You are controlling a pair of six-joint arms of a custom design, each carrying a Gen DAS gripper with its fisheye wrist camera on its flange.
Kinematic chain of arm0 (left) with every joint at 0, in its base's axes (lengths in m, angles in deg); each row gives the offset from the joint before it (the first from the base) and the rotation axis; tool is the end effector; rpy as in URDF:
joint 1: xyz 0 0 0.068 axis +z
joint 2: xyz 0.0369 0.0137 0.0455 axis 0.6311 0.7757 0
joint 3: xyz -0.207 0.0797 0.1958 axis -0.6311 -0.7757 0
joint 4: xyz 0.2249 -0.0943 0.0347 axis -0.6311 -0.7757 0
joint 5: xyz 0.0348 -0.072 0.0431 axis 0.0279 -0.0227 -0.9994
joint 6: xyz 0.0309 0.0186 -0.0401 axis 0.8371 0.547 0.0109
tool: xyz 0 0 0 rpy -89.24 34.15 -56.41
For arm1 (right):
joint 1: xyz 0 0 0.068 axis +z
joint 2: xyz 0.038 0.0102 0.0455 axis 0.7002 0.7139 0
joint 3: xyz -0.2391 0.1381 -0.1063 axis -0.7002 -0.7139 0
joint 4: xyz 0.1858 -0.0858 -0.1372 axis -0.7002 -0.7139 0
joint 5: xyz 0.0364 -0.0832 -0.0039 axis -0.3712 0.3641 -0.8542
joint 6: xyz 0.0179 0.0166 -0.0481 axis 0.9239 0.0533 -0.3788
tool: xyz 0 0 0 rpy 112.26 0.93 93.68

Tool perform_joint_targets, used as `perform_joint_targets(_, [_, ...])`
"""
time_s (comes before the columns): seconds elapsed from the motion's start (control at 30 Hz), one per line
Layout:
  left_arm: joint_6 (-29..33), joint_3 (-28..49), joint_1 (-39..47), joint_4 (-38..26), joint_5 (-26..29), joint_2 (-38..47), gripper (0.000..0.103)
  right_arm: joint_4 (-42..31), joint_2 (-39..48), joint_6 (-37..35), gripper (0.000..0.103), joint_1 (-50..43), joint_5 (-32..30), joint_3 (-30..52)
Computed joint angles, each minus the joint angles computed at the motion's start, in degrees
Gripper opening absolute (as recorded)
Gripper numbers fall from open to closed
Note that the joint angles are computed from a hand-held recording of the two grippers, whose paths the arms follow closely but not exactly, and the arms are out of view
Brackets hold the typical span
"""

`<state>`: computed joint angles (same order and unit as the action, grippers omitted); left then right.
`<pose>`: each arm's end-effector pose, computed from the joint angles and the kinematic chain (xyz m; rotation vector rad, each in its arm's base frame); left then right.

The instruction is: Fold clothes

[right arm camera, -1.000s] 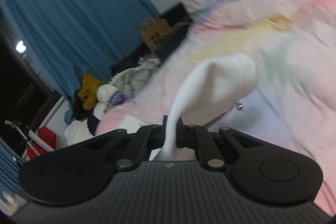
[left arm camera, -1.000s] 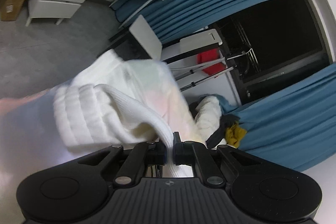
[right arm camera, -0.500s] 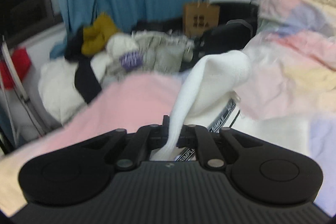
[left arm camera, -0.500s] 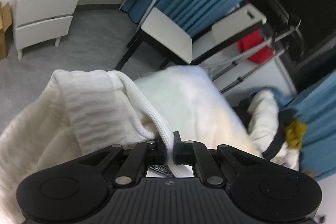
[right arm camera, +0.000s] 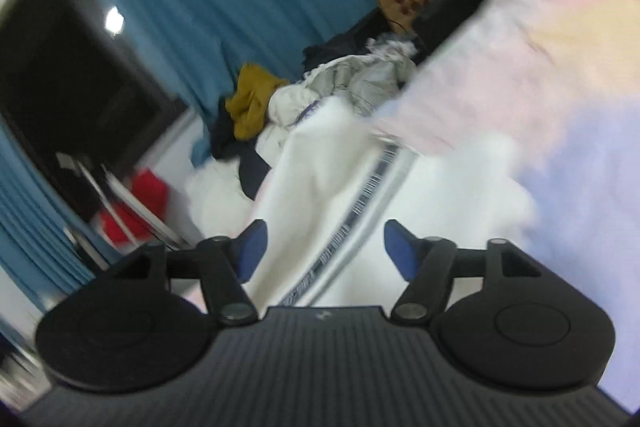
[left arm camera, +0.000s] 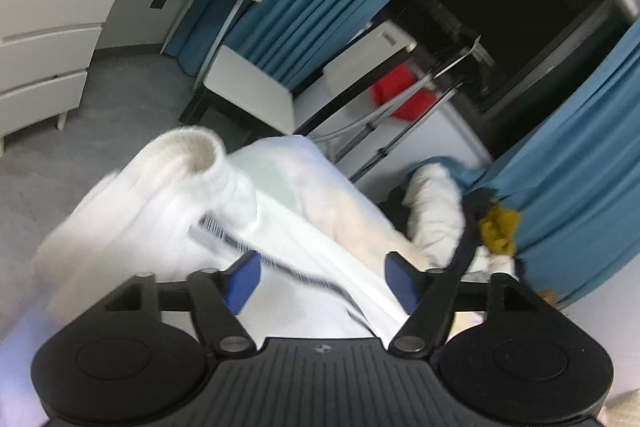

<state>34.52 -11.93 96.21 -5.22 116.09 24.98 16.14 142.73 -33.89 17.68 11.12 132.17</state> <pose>0.1270 0.1509 0.2031 -0.9679 1.8499 -0.4720 0.3894 -0.1752 0.1445 0.6638 1.8878 0.6277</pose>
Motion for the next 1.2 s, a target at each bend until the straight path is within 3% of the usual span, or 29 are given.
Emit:
perform_joint_targets(0.1, [5.5, -4.6, 14.4, -13.7, 10.4, -7.7, 0.083, -0.9, -0.6, 4.7, 0.069, -6.1, -5.5, -4.1])
perform_joint_targets(0.17, [14.6, -4.2, 23.8, -26.4, 16.8, -3.6, 0.083, -6.8, 0.9, 4.8, 0.069, -8.7, -8.5, -2.8])
perform_joint_targets(0.23, [22.9, -2.9, 29.1, -35.0, 20.5, 5.0, 0.084, -11.4, 3.0, 3.8, 0.069, -10.3, -12.7, -0.7])
perform_joint_targets(0.27, [22.5, -3.2, 28.9, -34.3, 20.8, 7.6, 0.087, -12.7, 4.2, 3.5, 0.069, -10.9, -15.1, 0.1])
perform_joint_targets(0.37, [11.0, -6.5, 23.3, -21.3, 18.9, 11.6, 0.088, -10.1, 7.5, 5.5, 0.068, -10.7, -17.0, 1.8])
perform_joint_targets(0.5, [-12.8, -13.2, 12.7, 12.0, 12.8, 20.3, 0.087, -10.3, 12.5, 7.4, 0.069, -8.7, -16.3, 7.2])
perform_joint_targets(0.63, [-23.6, -15.7, 5.3, 37.1, 8.9, 30.1, 0.087, -4.2, 15.8, 11.6, 0.069, -6.6, -13.3, 9.9])
perform_joint_targets(0.7, [-26.4, -15.7, 2.3, 44.7, 6.0, 33.2, 0.082, -2.8, 16.5, 10.9, 0.068, -5.7, -10.7, 11.1])
perform_joint_targets(0.73, [-26.6, -15.1, 0.9, 45.2, 3.8, 33.6, 0.072, -2.6, 16.5, 9.8, 0.065, -5.3, -9.6, 11.2])
perform_joint_targets(0.83, [-25.4, -13.1, -1.6, 45.5, -0.3, 35.1, 0.035, -3.2, 16.6, 5.4, 0.032, -4.3, -5.8, 11.8])
perform_joint_targets(0.87, [-24.9, -12.7, -1.3, 45.9, -0.1, 35.7, 0.028, -2.3, 16.0, 4.9, 0.023, -4.1, -4.9, 10.6])
perform_joint_targets(0.97, [-23.6, -12.2, 0.5, 42.7, 1.1, 33.5, 0.019, 0.8, 13.0, 4.7, 0.015, -4.1, -3.0, 6.3])
perform_joint_targets(1.13, [-20.0, -16.0, 6.4, 35.9, 3.7, 20.3, 0.017, 2.8, 6.0, 2.3, 0.012, -6.5, -3.0, -2.1])
perform_joint_targets(1.2, [-15.9, -16.0, 11.9, 25.2, 8.9, 13.9, 0.016, 1.1, 3.3, 1.2, 0.012, -8.5, -3.9, -5.0])
